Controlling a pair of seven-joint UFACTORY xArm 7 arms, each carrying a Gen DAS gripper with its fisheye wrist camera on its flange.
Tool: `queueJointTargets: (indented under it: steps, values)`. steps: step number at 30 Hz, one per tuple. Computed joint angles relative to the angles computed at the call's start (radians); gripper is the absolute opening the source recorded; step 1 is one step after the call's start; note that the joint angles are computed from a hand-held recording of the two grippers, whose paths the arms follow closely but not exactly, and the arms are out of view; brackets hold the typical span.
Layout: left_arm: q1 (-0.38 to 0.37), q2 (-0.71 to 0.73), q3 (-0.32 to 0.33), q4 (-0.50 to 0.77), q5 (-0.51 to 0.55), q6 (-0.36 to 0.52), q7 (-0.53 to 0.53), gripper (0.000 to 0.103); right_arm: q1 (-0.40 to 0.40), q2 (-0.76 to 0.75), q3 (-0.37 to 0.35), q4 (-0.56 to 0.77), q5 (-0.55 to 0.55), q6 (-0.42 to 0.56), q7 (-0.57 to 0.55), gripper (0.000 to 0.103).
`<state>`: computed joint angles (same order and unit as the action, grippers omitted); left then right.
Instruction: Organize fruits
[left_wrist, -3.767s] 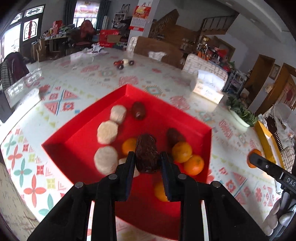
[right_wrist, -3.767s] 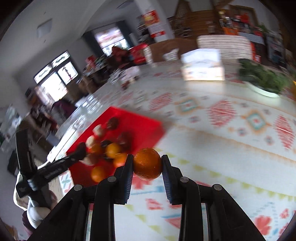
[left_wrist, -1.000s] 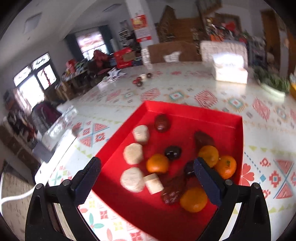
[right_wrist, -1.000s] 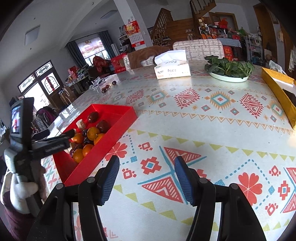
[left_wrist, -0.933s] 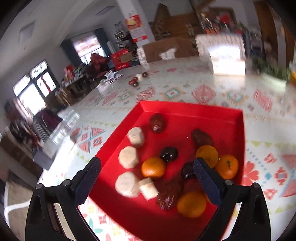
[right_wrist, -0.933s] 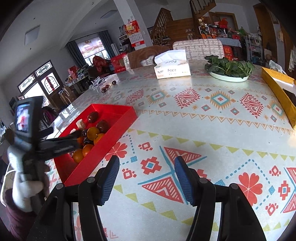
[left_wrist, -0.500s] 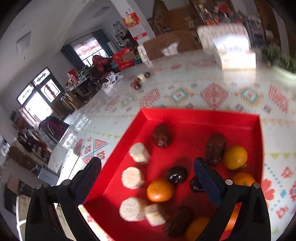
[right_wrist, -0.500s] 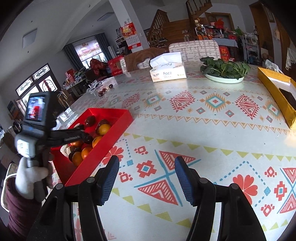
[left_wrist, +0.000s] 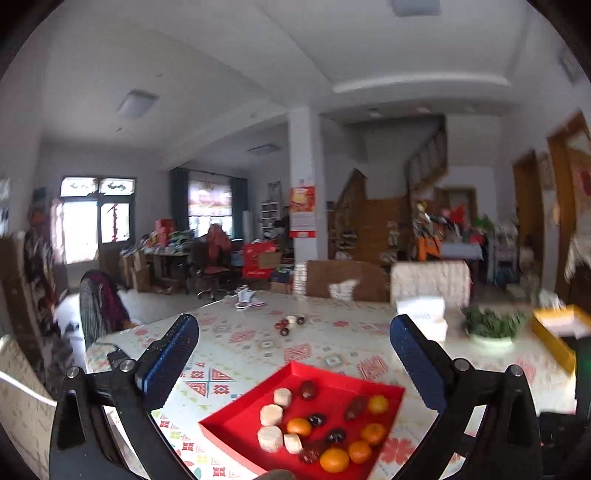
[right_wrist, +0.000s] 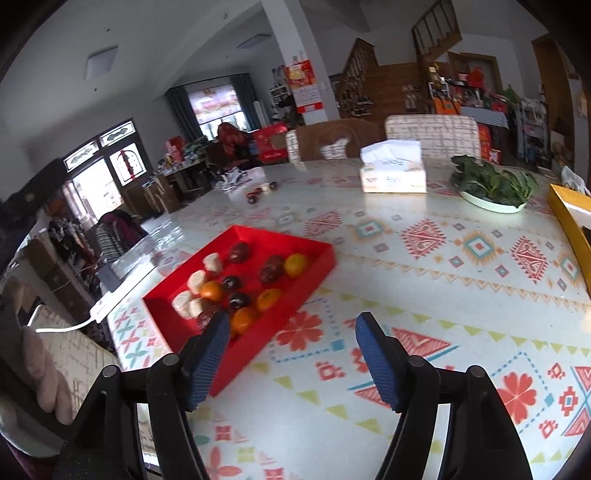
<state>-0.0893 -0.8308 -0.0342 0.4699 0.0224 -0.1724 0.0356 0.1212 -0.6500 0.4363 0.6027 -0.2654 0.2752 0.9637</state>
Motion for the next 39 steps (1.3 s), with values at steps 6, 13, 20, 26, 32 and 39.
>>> queueJointTargets:
  steps: [6,13,20,26,32,39]
  values:
    - [0.062,-0.019,-0.108,-0.032,0.016,0.093,-0.027,0.103,-0.015,0.002,0.049,0.007,-0.030,0.046,0.038,0.077]
    - [0.155,0.016,-0.170,-0.006,0.040,0.195,-0.111,0.103,-0.019,0.033,0.076,0.033,-0.078,0.079,0.071,0.079]
    - [0.087,0.074,-0.077,0.018,0.041,0.262,-0.106,0.103,-0.007,0.096,0.085,0.075,-0.132,0.097,0.094,0.080]
    - [0.042,0.100,-0.031,0.031,0.026,0.309,-0.088,0.103,0.010,0.141,0.076,0.103,-0.170,0.118,0.114,0.081]
    - [0.007,0.119,0.009,0.043,-0.001,0.333,-0.064,0.103,0.033,0.179,0.066,0.130,-0.208,0.138,0.133,0.082]
    - [-0.006,0.140,0.027,0.054,-0.027,0.355,-0.044,0.103,0.063,0.218,0.047,0.155,-0.244,0.155,0.151,0.083]
